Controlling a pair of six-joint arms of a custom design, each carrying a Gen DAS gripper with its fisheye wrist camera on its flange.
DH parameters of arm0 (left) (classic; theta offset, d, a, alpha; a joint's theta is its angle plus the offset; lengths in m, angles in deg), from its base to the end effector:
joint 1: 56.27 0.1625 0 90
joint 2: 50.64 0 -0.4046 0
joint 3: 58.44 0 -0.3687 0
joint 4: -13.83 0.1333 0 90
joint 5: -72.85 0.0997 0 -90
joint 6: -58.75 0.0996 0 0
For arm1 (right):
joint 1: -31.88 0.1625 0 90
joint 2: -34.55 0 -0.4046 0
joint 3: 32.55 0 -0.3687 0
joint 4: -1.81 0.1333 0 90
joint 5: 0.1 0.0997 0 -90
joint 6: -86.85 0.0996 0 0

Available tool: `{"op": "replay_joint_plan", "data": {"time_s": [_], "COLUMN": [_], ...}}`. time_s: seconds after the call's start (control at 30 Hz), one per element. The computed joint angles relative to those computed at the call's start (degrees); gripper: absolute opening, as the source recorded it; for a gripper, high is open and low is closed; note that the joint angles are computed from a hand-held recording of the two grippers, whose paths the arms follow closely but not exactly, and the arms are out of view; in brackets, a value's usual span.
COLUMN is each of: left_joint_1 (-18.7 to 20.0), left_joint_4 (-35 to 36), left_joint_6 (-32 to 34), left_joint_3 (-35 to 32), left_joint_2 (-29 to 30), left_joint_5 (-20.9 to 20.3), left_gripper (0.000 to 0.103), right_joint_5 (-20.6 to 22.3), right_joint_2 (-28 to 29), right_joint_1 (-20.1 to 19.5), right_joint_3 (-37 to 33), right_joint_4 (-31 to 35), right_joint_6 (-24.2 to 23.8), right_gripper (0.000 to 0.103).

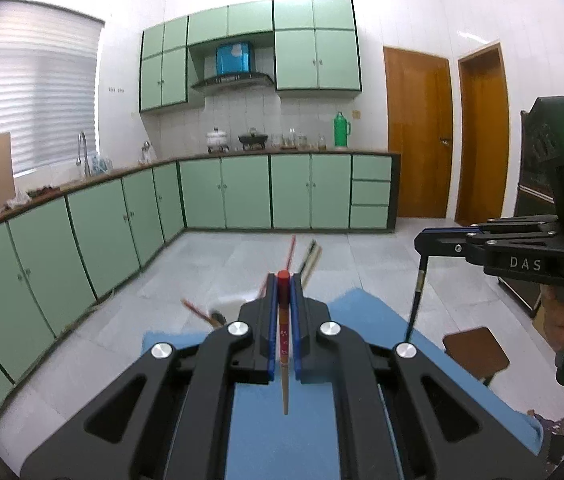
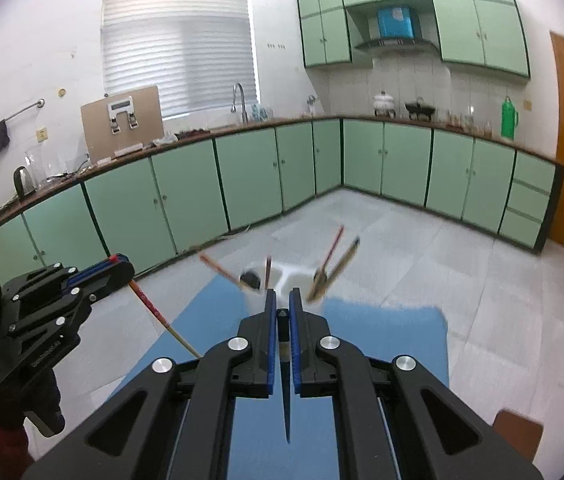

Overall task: Organize utensils
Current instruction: 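Lift both chopsticks and carry them over the white holder, then open both grippers to drop the chopsticks into the holder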

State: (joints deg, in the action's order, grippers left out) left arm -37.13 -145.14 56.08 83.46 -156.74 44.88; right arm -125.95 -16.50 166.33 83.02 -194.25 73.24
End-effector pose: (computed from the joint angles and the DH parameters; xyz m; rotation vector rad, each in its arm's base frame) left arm -0.2069 -0.3060 0.3510 0.9224 2.0773 -1.3389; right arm 0.4325 -0.3338 0.1500 0.9463 -2.3379 1.1306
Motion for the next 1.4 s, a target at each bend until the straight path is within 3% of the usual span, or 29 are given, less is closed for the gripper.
{"op": "replay_joint_plan", "data": {"time_s": [0.23,0.43,0.57,1.0,1.4], "left_joint_1": [5.76,9.83,12.11,21.99,30.61], "left_joint_4": [-20.24,-29.18,-31.78,-33.27,-28.66], "left_joint_6": [18.29,28.12,31.0,29.81,25.81], "left_joint_3": [-8.2,-15.2,-17.95,-21.42,-24.69], "left_joint_2": [11.34,18.15,21.42,28.05,32.04], "left_joint_5": [-2.69,-5.92,-7.94,-14.08,-18.51], "left_gripper": [0.005,0.005,0.005,0.005,0.006], "right_joint_5": [1.35,2.54,3.66,5.91,7.39], "right_joint_2": [3.85,7.22,9.26,17.71,19.08], "right_joint_1": [-1.08,-2.47,-3.63,-8.16,-12.15], "right_joint_3": [-9.58,-17.13,-21.42,-31.08,-28.25], "right_joint_4": [0.7,1.13,0.83,0.6,3.53], "right_joint_6": [-4.1,-6.49,-7.58,-8.31,-5.34], "right_gripper": [0.006,0.006,0.006,0.006,0.007]}}
